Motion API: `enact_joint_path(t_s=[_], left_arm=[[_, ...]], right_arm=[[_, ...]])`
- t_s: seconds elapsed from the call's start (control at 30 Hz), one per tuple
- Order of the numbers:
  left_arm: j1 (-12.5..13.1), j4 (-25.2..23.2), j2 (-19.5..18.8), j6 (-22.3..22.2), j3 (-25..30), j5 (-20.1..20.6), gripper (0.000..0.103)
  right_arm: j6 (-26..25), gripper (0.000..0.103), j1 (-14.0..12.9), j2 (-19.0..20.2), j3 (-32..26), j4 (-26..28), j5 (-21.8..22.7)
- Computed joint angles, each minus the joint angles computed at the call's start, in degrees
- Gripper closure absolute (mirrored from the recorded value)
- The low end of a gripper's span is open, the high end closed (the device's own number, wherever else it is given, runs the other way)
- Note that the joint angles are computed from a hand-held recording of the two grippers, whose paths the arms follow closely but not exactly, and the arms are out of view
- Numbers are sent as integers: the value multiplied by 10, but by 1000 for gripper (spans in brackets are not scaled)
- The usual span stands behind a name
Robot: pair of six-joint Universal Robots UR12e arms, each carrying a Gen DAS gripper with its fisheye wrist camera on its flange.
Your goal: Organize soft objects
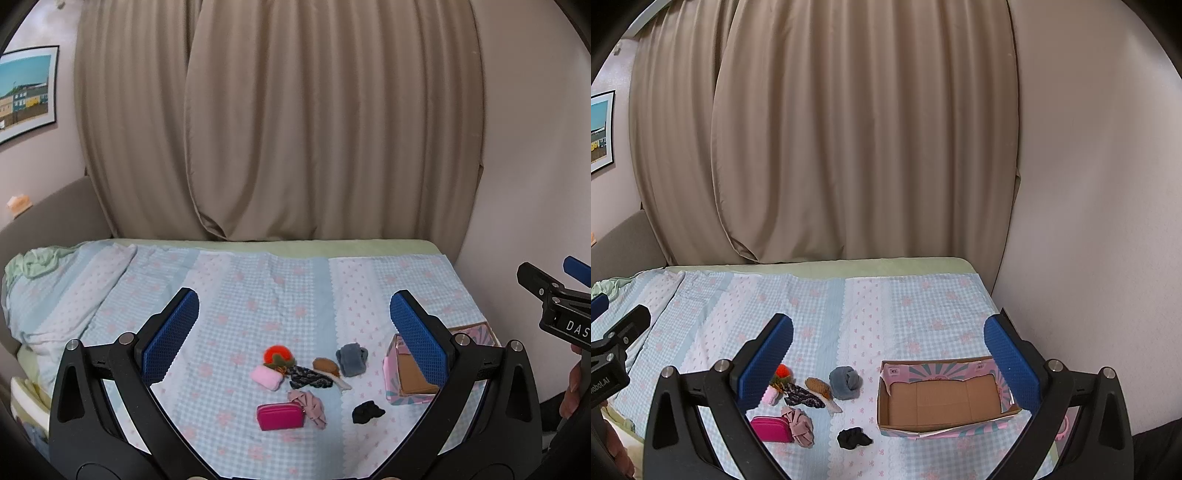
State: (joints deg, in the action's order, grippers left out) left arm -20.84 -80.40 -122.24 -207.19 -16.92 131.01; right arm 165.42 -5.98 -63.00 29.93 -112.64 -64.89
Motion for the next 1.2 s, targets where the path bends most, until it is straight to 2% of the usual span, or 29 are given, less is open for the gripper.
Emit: enact_joint_path(t_s=[0.67, 0.93, 1.2], left_arm=[[1, 8, 8, -6, -18, -5, 1], [2, 31, 17, 0, -41, -7, 1], [0, 40, 21, 5, -55, 9, 1]], right_arm=[[4, 0, -1, -11, 20, -5, -4], [3, 0, 0, -9, 18, -7, -1], [1, 0, 1, -10, 22, -9, 3]])
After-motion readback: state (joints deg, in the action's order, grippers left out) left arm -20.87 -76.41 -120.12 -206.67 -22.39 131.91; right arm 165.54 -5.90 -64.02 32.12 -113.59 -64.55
